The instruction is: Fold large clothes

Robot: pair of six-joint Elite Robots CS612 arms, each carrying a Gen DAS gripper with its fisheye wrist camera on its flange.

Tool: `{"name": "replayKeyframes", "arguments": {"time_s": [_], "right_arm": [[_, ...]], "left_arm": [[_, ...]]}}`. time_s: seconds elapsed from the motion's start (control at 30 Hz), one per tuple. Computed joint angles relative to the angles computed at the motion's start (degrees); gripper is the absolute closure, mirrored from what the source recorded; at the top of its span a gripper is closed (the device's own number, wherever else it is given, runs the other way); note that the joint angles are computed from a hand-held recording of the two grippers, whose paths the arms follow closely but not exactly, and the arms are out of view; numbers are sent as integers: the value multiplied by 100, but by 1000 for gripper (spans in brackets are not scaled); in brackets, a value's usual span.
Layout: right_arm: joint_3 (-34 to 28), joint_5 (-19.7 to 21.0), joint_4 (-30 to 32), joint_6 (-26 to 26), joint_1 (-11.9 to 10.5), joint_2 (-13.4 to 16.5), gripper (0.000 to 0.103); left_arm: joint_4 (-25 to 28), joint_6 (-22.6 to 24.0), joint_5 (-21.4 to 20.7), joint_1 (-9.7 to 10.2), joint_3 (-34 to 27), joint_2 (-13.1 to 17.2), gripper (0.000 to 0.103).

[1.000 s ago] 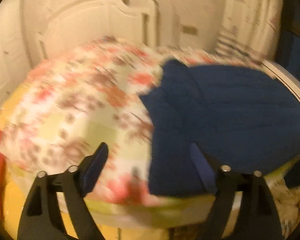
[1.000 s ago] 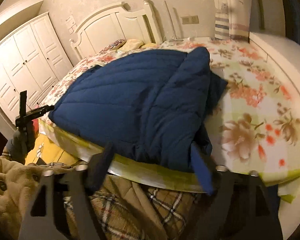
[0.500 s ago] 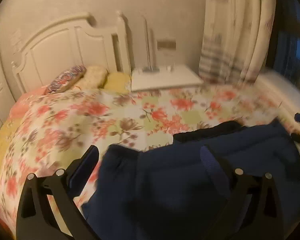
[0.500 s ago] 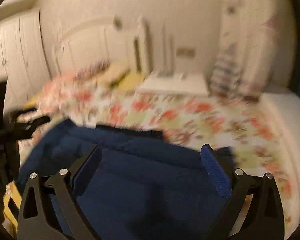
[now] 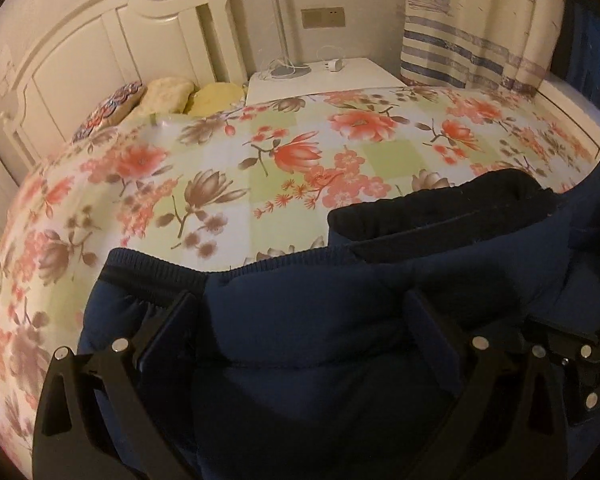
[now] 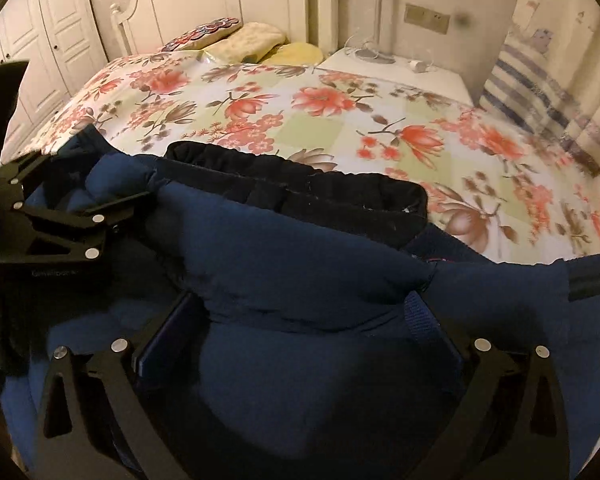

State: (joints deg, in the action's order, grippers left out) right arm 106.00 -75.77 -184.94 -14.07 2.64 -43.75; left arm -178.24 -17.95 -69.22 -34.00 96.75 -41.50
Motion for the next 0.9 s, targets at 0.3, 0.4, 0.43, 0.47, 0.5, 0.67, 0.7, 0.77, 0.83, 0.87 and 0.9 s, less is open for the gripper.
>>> {"name": "replayKeyframes", "arguments": {"time_s": [0.3,0.4,0.43,0.47,0.5,0.67,0.7,0.77,0.83,0.87,0.9], "right_arm": [[349,-1200,-1117,-267,130,-213,5],[321,-1249,-846,34,-146,-194,5],[255,-1207,-594,64,-264,-135,4],[207,-925,-283,309,-398,-85,5],[228,-562,-210,584,-522,-105,5],[426,-481,-976,1180,-769,-130,5],[390,-342,-818,1245,-820,-104,5],[265,-314,-497,1155,-820,5,4],[224,-575,-515,1083,-742,29,4],[212,-643,-513,1070,-715,33,4],[217,-631,-548,1086,-717,42,4]], "left_arm": [[8,-42,-47,9,1,8,2],[-28,-56,-94,17,4,14,2],[-56,-63,-157,29,5,16,2],[-72,-79,-200,38,6,16,2],[-73,-88,-222,45,5,16,2],[-56,-78,-192,43,2,16,2],[-65,-82,-201,44,4,17,2],[-70,-62,-182,40,8,6,2],[11,-80,192,-36,62,-81,2],[-150,-57,455,-102,161,-157,3],[-400,-8,489,-136,253,-214,3]]}}
